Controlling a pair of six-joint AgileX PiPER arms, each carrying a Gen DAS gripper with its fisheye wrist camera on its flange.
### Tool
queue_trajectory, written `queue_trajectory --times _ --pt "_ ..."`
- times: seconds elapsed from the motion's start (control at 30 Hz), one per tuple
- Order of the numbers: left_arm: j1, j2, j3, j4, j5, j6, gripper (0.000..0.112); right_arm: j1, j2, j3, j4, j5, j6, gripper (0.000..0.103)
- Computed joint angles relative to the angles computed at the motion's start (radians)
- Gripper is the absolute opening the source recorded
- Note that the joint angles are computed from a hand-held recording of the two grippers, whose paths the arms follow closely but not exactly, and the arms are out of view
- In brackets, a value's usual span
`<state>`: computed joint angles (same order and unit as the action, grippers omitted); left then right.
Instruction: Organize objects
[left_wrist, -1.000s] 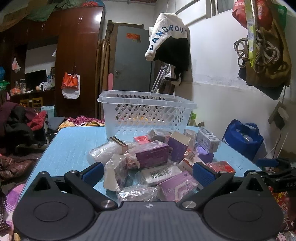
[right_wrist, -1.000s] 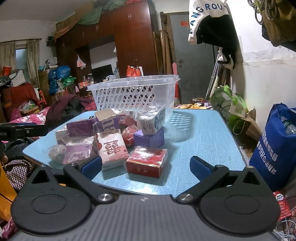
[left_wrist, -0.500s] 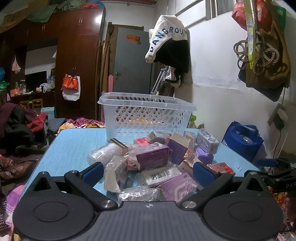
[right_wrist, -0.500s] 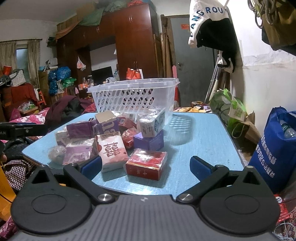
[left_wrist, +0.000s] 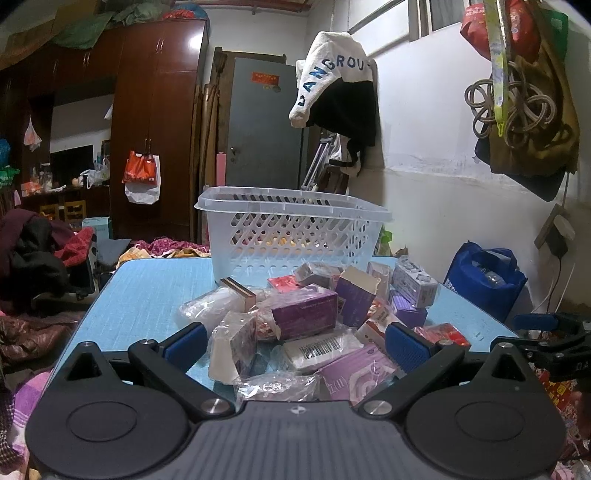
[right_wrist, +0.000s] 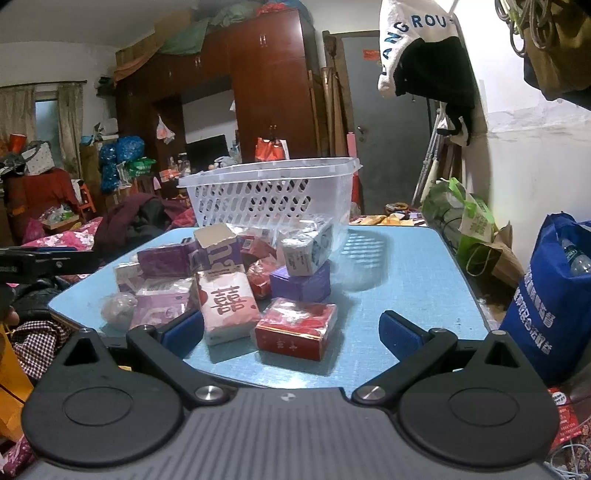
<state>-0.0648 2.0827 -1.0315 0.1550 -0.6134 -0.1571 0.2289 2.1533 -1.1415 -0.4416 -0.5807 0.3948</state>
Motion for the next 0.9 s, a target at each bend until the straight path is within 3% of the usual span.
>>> queue_trajectory --times 0.9 --pt "-0.005 -0.008 -0.004 0.003 0.042 -0.009 0.103 0.008 0.010 -0.008 0.014 -0.002 -0.013 0.103"
